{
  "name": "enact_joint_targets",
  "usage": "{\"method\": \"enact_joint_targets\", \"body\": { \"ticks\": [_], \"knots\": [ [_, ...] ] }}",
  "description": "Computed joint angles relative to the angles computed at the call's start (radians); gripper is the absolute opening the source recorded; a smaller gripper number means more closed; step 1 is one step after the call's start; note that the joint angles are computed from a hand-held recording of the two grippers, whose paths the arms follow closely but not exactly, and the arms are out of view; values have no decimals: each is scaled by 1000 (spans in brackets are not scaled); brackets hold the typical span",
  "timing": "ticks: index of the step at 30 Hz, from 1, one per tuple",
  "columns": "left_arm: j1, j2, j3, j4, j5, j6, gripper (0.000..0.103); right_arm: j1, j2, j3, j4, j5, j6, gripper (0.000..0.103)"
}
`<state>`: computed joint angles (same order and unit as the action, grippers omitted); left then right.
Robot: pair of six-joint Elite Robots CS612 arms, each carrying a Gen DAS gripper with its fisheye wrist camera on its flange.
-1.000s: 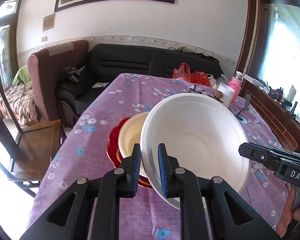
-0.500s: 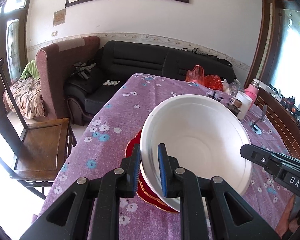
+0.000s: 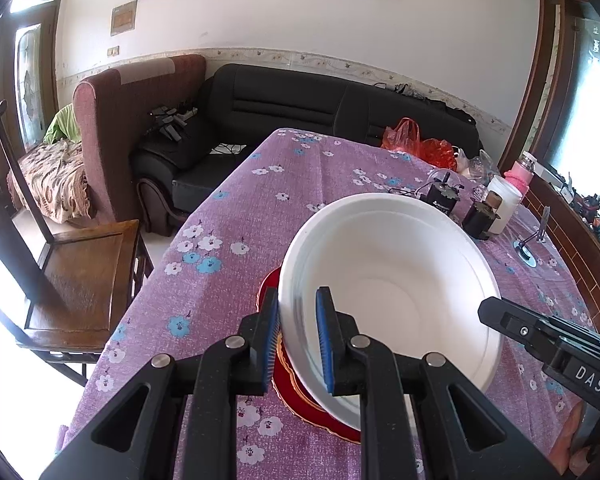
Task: Organize plates and bowls
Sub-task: 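Lower the white bowl into the beige bowl with both grippers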
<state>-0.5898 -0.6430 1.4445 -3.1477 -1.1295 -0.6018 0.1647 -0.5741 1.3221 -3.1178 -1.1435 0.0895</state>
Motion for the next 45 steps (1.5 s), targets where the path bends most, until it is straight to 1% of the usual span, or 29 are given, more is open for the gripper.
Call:
{"method": "enact_joint_targets", "body": {
  "ticks": [16,25,29,45],
  "knots": [
    [5,11,-15,20,-15,-7,16,-4,13,-14,20,10,12,17],
    [6,22,-23,25,-11,-7,16,-4,16,-16,22,10,15,17],
    [1,29,-26,27,11,4,16,-4,16,-16,21,7,14,17],
    [1,32,-30,28,6,-3,16,-4,20,-21,24,4,14,18]
  ]
}}
